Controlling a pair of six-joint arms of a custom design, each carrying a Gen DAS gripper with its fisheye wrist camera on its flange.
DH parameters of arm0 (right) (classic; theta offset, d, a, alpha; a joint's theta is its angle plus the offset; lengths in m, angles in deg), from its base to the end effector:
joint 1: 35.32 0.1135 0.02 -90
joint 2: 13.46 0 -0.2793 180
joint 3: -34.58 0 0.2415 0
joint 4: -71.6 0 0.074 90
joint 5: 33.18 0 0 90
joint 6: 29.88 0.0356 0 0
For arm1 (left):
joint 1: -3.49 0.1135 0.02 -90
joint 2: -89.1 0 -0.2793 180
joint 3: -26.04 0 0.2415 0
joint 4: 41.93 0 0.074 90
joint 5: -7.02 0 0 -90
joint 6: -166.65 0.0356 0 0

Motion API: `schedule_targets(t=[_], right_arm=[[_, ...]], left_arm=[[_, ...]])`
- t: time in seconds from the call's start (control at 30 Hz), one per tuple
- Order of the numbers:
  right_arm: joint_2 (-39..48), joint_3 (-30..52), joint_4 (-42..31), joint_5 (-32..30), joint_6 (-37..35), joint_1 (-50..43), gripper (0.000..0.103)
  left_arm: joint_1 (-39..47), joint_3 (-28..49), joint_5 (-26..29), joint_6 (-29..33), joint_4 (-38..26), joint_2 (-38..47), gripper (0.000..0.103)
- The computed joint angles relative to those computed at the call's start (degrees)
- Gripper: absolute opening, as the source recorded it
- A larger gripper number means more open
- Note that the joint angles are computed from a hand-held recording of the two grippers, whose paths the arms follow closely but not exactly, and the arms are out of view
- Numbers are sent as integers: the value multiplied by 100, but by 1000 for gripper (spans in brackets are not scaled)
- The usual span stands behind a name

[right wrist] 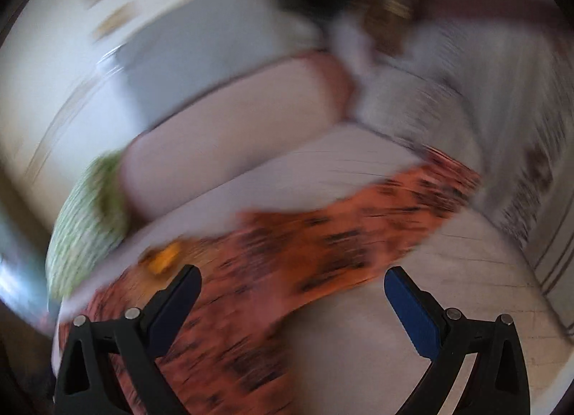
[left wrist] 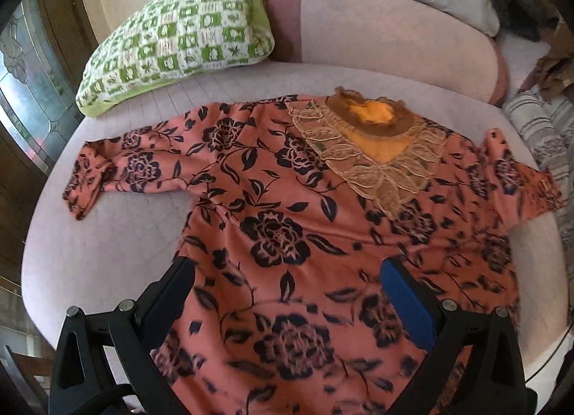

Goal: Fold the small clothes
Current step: 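Grasp the blouse sleeve cuff with the right gripper and lift it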

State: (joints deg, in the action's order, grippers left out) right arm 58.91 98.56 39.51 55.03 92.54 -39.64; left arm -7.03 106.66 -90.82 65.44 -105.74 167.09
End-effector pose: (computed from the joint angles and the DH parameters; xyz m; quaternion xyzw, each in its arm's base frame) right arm 0.2570 -0.0183 0.2733 0.2799 0.8638 0.1154 0.4028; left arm 0.2524 -0.0419 0.3020 -0.0228 0.9662 0.0182 0.2563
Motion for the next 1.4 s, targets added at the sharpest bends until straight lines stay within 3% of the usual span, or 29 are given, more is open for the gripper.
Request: schedule_targets(t=[0.1, 0.2, 0.37, 0.5, 0.57, 0.6, 0.63, 0.8, 1.0, 1.13, 1.2, 1.4], right_arm=[[918, -159, 842, -1200, 291, -1575, 103], [1888, -116, 1811, -2211, 915, -2408, 97], [2986, 539, 2059, -1833, 1282, -2467, 71], [3442, 969, 2161, -1478, 1409, -2350, 68], [3615, 1269, 1992, -1170, 1286, -2251, 54], [3752, 1480, 1813, -1069, 1162, -2221, 30], [3855, 1616, 1698, -1050, 1123, -2220, 19], [3459, 1419, 2026, -1180, 1074, -2117, 8], [1979, 1193, 1850, -1189, 982, -1190, 7], [1314, 1526, 1417, -763, 1146, 198, 7], [1205, 1833, 1208, -355, 1171, 1054, 7], [2205, 3042, 1092, 847, 1618, 3571, 7]], left_arm=[[43, -87, -29, -87, 426, 343, 102], [-16, -56, -102, -140, 717, 677, 102], [-213, -19, -282, -85, 1127, 968, 102], [-258, -65, -365, 5, 1454, 1044, 102], [-210, -28, -269, -10, 1555, 1137, 102], [-176, -13, -205, -44, 1603, 1185, 102], [-127, -8, -131, -77, 1669, 1230, 102], [228, -311, 120, -42, 2153, 1120, 102], [984, -449, 181, 47, 2245, 761, 102], [1507, -482, 75, 244, 2346, 485, 102], [1746, -457, -48, 370, 2354, 439, 102], [2714, -415, 211, 743, 2343, 346, 102]])
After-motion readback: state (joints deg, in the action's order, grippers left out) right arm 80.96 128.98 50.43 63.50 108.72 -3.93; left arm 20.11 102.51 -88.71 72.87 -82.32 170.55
